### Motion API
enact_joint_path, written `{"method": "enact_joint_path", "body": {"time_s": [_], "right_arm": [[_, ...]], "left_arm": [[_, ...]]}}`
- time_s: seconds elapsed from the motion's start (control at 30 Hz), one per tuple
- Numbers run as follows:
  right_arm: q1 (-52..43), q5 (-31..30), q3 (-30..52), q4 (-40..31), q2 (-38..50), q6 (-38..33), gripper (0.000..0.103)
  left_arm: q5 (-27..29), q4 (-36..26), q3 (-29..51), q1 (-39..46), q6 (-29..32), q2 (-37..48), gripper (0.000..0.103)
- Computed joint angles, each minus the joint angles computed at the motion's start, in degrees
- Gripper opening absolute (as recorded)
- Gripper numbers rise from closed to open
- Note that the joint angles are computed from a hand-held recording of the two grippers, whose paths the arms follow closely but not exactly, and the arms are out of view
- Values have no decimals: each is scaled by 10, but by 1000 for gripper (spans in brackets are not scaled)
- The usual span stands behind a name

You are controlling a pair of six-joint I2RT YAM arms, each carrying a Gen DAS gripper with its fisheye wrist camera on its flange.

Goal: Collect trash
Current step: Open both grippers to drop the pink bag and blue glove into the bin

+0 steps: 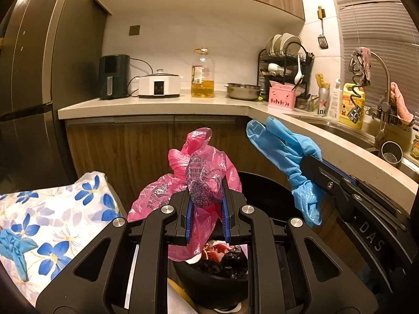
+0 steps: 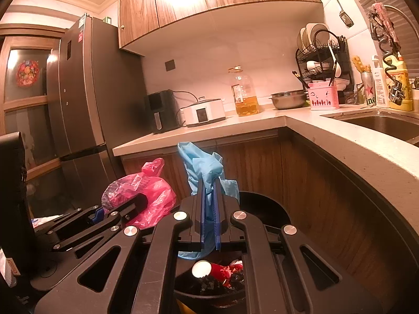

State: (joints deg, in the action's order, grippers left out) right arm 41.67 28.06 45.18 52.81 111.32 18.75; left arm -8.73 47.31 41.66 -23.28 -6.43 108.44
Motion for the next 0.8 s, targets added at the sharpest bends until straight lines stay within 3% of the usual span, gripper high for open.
{"method": "enact_joint_path", "body": {"time_s": [0.37, 0.43, 0.53, 0.6, 0.8], "right_arm": [[-21, -28, 25, -10, 27, 11, 9], [-23, -30, 25, -7, 29, 11, 12], [-25, -25, 25, -2, 32, 10, 29], [-27, -24, 22, 3, 33, 11, 31], [-29, -15, 16, 4, 34, 21, 44]], "left_arm": [[36, -5, 26, 18, -15, 33, 24], [37, -3, 27, 19, -14, 36, 32], [36, 1, 26, 19, -15, 39, 46], [34, 7, 24, 21, -21, 41, 57], [31, 16, 14, 31, -35, 41, 71]]}}
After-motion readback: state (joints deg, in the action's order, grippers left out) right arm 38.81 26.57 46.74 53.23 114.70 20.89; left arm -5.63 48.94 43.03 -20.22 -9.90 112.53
